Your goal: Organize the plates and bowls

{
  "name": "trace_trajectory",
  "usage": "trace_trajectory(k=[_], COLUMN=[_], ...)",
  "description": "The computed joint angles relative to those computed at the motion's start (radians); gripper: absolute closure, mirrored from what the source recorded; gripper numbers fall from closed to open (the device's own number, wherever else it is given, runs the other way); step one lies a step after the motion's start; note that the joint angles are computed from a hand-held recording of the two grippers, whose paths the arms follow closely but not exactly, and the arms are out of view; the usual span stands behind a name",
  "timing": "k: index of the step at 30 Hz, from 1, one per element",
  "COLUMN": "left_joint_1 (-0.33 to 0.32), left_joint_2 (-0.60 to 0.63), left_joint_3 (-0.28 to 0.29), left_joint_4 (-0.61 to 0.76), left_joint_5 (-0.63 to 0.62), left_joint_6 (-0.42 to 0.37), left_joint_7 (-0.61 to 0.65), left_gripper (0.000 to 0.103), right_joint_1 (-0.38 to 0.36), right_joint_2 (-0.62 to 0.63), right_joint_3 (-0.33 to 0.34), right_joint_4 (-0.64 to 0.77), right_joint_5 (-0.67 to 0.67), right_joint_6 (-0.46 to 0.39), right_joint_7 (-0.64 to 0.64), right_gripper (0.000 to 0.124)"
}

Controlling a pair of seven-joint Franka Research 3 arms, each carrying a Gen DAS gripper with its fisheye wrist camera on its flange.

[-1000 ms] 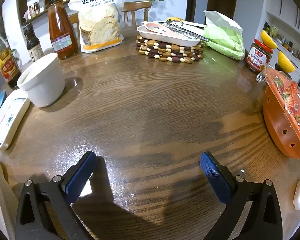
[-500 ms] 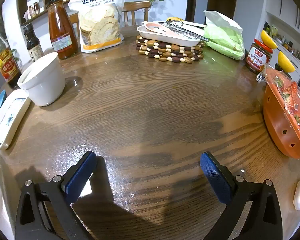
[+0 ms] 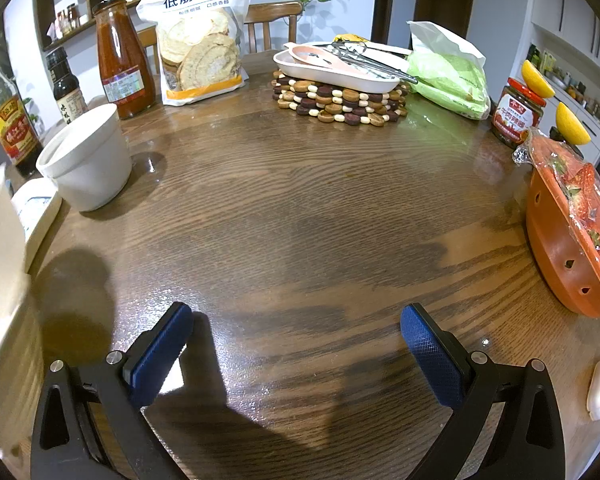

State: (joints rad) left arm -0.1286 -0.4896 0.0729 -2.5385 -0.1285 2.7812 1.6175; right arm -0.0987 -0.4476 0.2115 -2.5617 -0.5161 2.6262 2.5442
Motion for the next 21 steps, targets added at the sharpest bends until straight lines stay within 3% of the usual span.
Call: trace_trajectory(k=[4,10,12,15,18,21], left_joint_1=[0.032,0.018,0.017,0.013,0.017,0.008], left_joint_2=[-0.008,-0.029,-0.046,-0.072,-0.085,-0.104], left_joint_3=[-0.091,-0.159,-0.178,-0.192,-0.210,-0.207], left_joint_4=[0.021,0.046,0.043,0.041,0.046,0.044], left_joint_5=[0.064,0.160,0.197,0.239,0.281,0.307], left_joint_6=[0.000,-0.038,-0.047,-0.069,-0.080,-0.092], left_joint_7=[-0.103,-0.202,-0.233,-0.275,-0.325,-0.349], left_gripper=[0.000,0.000,0.000,0.000,0.000,0.000], right_joint_1=[0.001,-0.019,0.018,0.090,0.105,0.133], right_joint_2=[0.000,0.028,0.028,-0.083,-0.232,-0.342], right_joint_3=[-0.001,0.013,-0.012,-0.055,-0.007,0.001], right_joint_4=[0.000,-0.008,-0.006,-0.061,-0.075,-0.063], right_joint_5=[-0.001,-0.036,0.013,0.125,0.150,0.183], right_joint_6=[0.000,0.032,0.002,-0.018,-0.110,-0.122], right_joint_7=[0.000,0.046,0.013,-0.058,-0.139,-0.228], right_gripper=[0.021,0.021,0.021,0.021,0.021,0.021])
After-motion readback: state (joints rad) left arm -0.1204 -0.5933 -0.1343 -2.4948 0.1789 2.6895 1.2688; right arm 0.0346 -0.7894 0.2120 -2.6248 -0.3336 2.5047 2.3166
